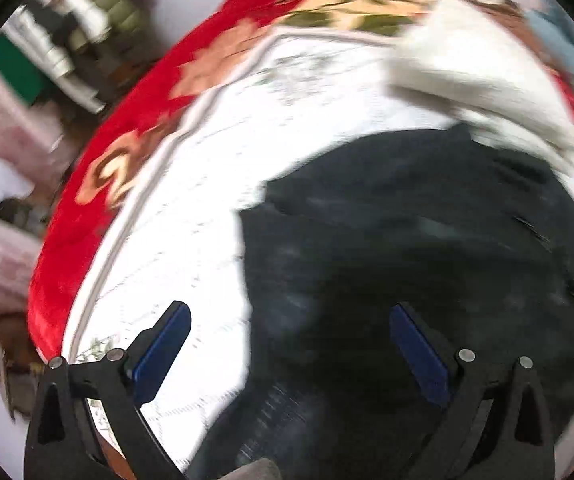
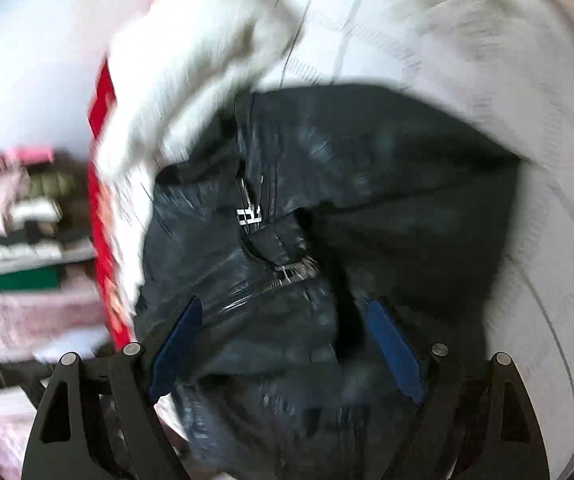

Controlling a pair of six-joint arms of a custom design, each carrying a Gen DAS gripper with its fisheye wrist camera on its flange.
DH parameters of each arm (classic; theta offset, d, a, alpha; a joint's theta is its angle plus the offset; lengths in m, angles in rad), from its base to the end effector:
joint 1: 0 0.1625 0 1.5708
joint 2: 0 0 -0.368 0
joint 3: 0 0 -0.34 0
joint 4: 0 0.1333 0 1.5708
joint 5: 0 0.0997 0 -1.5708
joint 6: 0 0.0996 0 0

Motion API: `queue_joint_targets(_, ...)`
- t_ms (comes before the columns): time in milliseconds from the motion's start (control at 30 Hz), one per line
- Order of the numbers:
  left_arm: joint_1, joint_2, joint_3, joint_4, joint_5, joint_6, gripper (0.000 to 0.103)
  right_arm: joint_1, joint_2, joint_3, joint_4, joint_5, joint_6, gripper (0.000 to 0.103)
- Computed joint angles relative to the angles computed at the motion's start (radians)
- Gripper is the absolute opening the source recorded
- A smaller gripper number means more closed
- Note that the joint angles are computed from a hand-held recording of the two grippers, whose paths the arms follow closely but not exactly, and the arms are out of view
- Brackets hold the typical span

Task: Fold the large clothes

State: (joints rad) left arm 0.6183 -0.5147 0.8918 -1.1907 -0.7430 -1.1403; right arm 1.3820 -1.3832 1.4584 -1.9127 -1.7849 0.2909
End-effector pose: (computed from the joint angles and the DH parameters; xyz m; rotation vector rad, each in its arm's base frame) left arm -0.4202 -0.5525 0.1010 0.1665 2.1003 -0.3758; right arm 0.0108 -0.5411 0.4309 -0.7332 -2.8213 0.4065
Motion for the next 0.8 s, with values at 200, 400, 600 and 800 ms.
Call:
queue_joint_targets(200, 0.102, 0.114, -0.117, 0.013, 0.006, 0.048, 0.103, 0.073, 0.012, 0.013, -0.003, -0.155, 0.008, 0.013)
queue_joint_targets(400, 0.082, 0.18, -0.21, -0.04, 0.003, 0.192, 0.103, 0.096, -0.126, 0.122, -0.057, -0.164, 0.105, 0.009)
queue_joint_targets(600, 0.028, 0.131, -0.153, -0.033, 0.063, 0.193, 0.103, 0.058, -0.11, 0.096, 0.11, -0.227, 0.184, 0.018)
queue_joint_targets(800, 0.041, 0.069, -0.08, -0.07, 0.027, 0.146, 0.103, 0.059, -0.135, 0.085, 0.044, -0.187, 0.209, 0.04)
